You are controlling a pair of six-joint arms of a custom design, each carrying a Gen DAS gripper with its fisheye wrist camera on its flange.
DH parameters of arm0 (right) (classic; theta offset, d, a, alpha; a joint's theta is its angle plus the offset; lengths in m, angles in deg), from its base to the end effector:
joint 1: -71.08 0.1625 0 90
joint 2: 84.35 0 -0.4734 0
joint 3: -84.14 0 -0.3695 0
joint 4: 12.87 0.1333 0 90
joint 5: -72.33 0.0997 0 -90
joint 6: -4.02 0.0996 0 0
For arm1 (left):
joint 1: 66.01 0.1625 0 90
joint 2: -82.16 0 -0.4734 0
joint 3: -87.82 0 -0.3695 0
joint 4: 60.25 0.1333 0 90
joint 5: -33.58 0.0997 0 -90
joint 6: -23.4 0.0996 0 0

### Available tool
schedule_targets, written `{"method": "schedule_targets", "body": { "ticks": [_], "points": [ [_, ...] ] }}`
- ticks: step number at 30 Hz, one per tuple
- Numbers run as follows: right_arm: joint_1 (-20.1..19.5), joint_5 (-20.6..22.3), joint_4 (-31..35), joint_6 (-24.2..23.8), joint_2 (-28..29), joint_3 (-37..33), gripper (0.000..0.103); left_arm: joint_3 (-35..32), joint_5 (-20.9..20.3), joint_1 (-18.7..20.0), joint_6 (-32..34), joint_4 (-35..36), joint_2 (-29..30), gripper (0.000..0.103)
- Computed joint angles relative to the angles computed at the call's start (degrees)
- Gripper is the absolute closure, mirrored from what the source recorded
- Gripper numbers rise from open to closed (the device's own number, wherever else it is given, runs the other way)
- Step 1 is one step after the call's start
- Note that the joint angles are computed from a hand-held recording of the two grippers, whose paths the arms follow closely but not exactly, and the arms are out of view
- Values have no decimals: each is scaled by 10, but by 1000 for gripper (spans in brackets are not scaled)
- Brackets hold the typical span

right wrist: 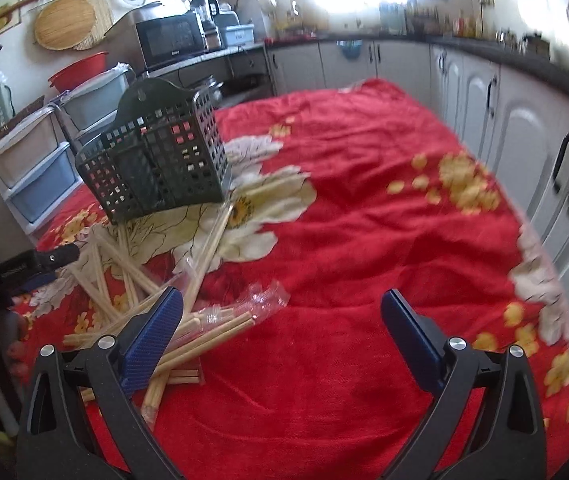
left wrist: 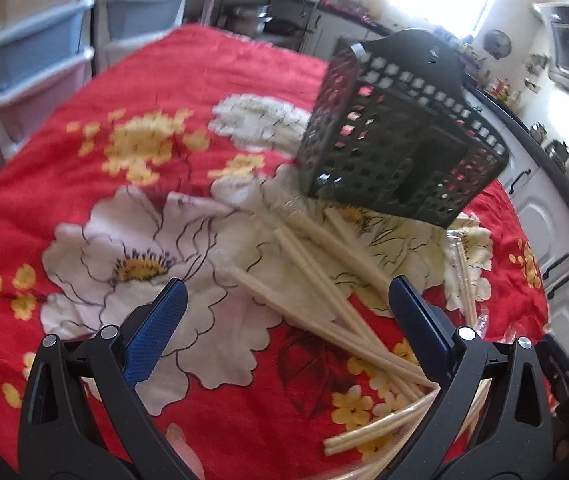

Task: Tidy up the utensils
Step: 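Lower the right tool onto wooden chopsticks and close it while the left tool grasps chopsticks too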

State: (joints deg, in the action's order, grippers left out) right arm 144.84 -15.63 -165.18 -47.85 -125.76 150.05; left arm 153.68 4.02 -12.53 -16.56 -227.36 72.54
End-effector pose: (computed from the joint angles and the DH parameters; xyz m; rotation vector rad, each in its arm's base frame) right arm -0.1010 -0.8362 0.3049 0.8390 -2.5573 0.7905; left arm -0.2891 -0.7599 -0.0760 -0.3108 2.2566 -1.1442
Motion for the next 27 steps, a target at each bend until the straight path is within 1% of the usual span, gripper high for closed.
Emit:
{"method": "schedule_targets", "body": {
  "ticks": [1, 2, 3, 4, 6, 7, 9, 10, 11, 12, 13, 15, 16, 17, 18, 19, 21, 22, 23, 24, 26, 27],
  "points": [
    [0, -2, 18, 7, 4, -9, 12, 9, -13, 4, -2, -17, -3, 10],
    [0, -2, 31, 12, 6, -17, 18, 13, -20, 6, -1, -29, -5, 10],
    [0, -6, 50, 20, 11, -28, 22, 22, -34, 10, 0, -50, -7, 10],
    [1, -10, 68, 28, 15, -38, 24, 25, -42, 12, -1, -58, -9, 10],
    [1, -13, 98, 43, 22, -56, 34, 28, -51, 16, 3, -75, -9, 11],
    [1, -13, 114, 50, 25, -65, 37, 31, -58, 18, 9, -90, -10, 12],
    [1, -12, 136, 60, 30, -78, 46, 33, -64, 20, 11, -101, -11, 17],
    [0, -10, 146, 63, 31, -84, 48, 35, -71, 22, 13, -109, -13, 18],
    [-1, -8, 155, 68, 33, -89, 53, 38, -76, 24, 14, -118, -14, 20],
    [-1, -8, 160, 70, 34, -93, 58, 38, -79, 25, 15, -122, -14, 24],
    [-2, -6, 165, 74, 34, -96, 62, 39, -81, 26, 16, -125, -15, 27],
    [-3, -1, 178, 76, 36, -102, 75, 41, -87, 29, 12, -129, -17, 37],
    [-4, 3, 181, 77, 34, -101, 78, 44, -89, 30, 9, -134, -18, 39],
    [-4, 5, 181, 77, 34, -102, 83, 45, -90, 31, 9, -138, -19, 42],
    [-5, 7, 181, 77, 33, -102, 88, 46, -91, 32, 8, -140, -19, 46],
    [-6, 10, 178, 77, 31, -98, 90, 49, -92, 32, 7, -142, -20, 49],
    [-6, 15, 179, 78, 30, -100, 95, 50, -94, 34, 4, -141, -21, 59],
    [-6, 17, 180, 78, 29, -100, 97, 51, -94, 35, 3, -142, -22, 62],
    [-7, 19, 178, 78, 27, -97, 98, 52, -94, 35, 2, -141, -23, 68],
    [-7, 22, 177, 77, 25, -95, 99, 53, -97, 36, 0, -139, -24, 74],
    [-8, 27, 173, 77, 21, -90, 100, 57, -101, 37, -1, -142, -26, 79],
    [-9, 29, 170, 76, 19, -87, 101, 58, -104, 38, 0, -145, -27, 84]
  ]
}}
